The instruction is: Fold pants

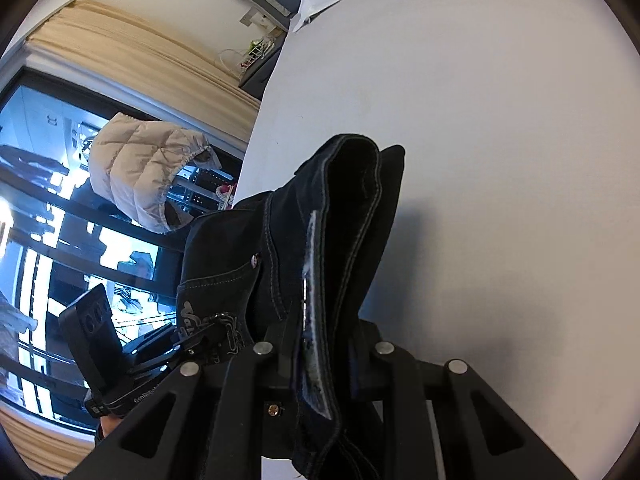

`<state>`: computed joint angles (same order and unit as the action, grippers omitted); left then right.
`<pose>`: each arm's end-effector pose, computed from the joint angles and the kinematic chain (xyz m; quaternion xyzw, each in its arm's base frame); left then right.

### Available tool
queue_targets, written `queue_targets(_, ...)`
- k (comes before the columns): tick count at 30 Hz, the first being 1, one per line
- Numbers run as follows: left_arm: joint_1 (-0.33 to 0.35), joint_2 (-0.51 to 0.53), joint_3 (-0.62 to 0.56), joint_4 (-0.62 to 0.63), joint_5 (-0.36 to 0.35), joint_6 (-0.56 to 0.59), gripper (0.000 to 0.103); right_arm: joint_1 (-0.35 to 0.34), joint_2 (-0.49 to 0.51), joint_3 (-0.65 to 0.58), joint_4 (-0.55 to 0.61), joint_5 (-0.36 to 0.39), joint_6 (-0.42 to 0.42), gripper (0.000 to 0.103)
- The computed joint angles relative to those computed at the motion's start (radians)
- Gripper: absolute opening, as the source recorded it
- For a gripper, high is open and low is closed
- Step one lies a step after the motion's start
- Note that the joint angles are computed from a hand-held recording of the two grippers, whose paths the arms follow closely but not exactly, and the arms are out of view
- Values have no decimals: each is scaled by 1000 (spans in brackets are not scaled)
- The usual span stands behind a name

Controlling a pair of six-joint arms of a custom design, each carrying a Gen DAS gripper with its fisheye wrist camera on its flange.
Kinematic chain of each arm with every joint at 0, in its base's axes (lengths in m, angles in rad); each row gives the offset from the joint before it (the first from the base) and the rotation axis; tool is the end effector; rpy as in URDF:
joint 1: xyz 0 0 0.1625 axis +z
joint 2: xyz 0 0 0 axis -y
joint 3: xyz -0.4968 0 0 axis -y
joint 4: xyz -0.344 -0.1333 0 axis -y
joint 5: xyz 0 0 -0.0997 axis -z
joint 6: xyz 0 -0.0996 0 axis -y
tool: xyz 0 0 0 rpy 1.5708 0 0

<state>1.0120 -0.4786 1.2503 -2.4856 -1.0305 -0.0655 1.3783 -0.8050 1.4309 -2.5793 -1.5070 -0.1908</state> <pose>-0.2668 -0.7748 0.0811 0.2162 0.9368 -0.1473 0.2322 -0.0069 -0.7655 0.2641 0.0052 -0.9813 0.1925 0.0055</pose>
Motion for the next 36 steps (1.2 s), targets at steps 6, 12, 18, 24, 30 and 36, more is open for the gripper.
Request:
queue_targets(6, 63, 51, -110, 72, 1, 6, 23, -33, 90, -99, 63, 2, 57, 20)
queue_targets(12, 89, 82, -100, 13, -15, 1, 39, -103, 94, -61, 16, 141, 67, 31)
queue_targets(18, 119, 60, -65, -64, -50, -6, 59, -113, 64, 12, -87, 178, 95, 47)
queue_targets(24, 40, -14, 146, -320, 75, 37, 72, -60, -42, 225, -396, 9, 67, 69)
queue_targets(30, -146, -33, 381, -902, 387, 279, 102, 64, -127, 481, -853, -198, -108, 80)
queue_targets(36, -339, -45, 481, -1482, 655, 720, 103, 216, -152, 683, -1413, -285, -299, 103)
